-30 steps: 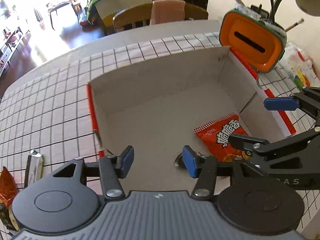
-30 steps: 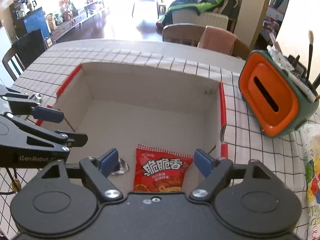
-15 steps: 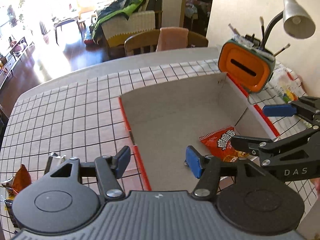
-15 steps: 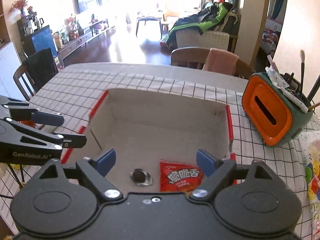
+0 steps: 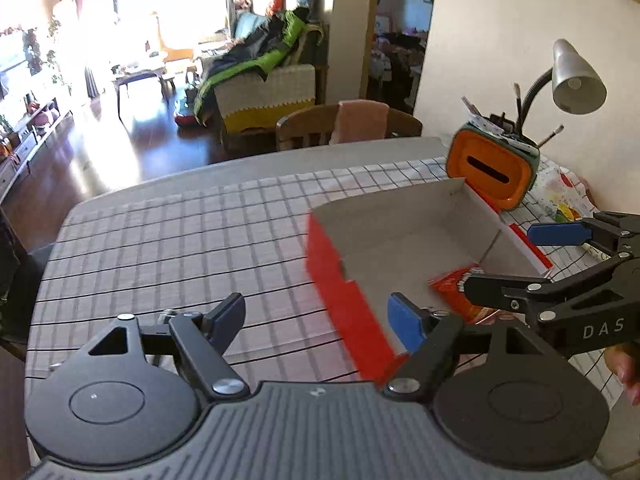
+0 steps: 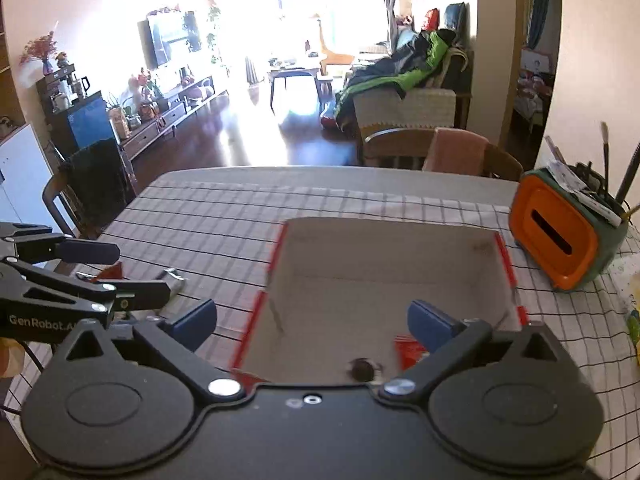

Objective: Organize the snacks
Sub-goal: 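Move both open tools back from the box to the snack pile, then grasp the blue-grey packet with the right tool while the left tool grasps the black packet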

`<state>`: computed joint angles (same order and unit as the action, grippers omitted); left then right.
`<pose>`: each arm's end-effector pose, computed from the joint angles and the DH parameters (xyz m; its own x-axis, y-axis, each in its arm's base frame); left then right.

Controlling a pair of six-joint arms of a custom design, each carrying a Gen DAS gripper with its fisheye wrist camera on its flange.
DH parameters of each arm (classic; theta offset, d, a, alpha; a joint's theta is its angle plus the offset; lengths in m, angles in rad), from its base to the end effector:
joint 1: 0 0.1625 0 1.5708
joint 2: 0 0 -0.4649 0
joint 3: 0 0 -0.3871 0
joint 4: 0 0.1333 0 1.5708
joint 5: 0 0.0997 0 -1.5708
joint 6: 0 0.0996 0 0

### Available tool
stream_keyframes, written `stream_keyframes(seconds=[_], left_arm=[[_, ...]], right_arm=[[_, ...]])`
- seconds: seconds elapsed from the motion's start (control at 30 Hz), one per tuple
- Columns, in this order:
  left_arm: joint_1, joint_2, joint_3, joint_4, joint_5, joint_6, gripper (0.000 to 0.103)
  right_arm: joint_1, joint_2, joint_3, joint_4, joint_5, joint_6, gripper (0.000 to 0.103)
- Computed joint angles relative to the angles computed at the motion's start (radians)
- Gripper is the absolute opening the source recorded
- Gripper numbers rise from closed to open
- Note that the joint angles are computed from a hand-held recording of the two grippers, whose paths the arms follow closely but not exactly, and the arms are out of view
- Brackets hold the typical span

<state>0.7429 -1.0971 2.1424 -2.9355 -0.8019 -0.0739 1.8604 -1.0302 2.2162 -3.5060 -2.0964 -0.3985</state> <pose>-0.2485 -0.5032 0.2047 -0.6968 0.3332 -0.6352 0.6496 0.6686 -0.3619 0.2273 -0.4710 0.2071 -0.7728 -0.1981 0.6029 -0.5523 0.6780 -0.4851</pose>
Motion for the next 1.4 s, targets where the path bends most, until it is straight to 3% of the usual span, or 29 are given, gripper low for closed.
stream_keyframes(seconds=[0.13, 0.3, 0.53, 0.77, 1.1, 1.27, 1.4], left_arm=[[0.008, -0.057, 0.06, -0.063, 0.027, 0.055, 0.083], [0.05, -0.149, 0.114, -0.086, -0.014, 0.116, 0.088], [0.146, -0.265, 0.155, -0.087, -0.053, 0.176, 0.092], [0.244, -0.337, 0.162, -0.059, -0.024, 0.234, 0.092], [0.378, -0.323, 0.15, -0.052, -0.004, 0.332, 0.092], [0.425, -0.298, 0.113, 0.039, -0.032, 0.31, 0.092], [0.435, -0.257, 0.108, 0.018, -0.004, 0.33, 0.092]], right_arm=[[0.037, 0.055, -0.008, -0.034, -0.015, 0.035, 0.103], [0.081, 0.137, -0.024, -0.078, -0.04, 0.066, 0.103], [0.138, 0.252, -0.064, -0.095, -0.079, 0.114, 0.103], [0.178, 0.351, -0.106, -0.081, -0.1, 0.191, 0.103], [0.18, 0.467, -0.212, 0.009, -0.1, 0.195, 0.103], [0.168, 0.515, -0.28, 0.132, -0.09, 0.188, 0.102], [0.158, 0.55, -0.324, 0.198, -0.084, 0.17, 0.101]])
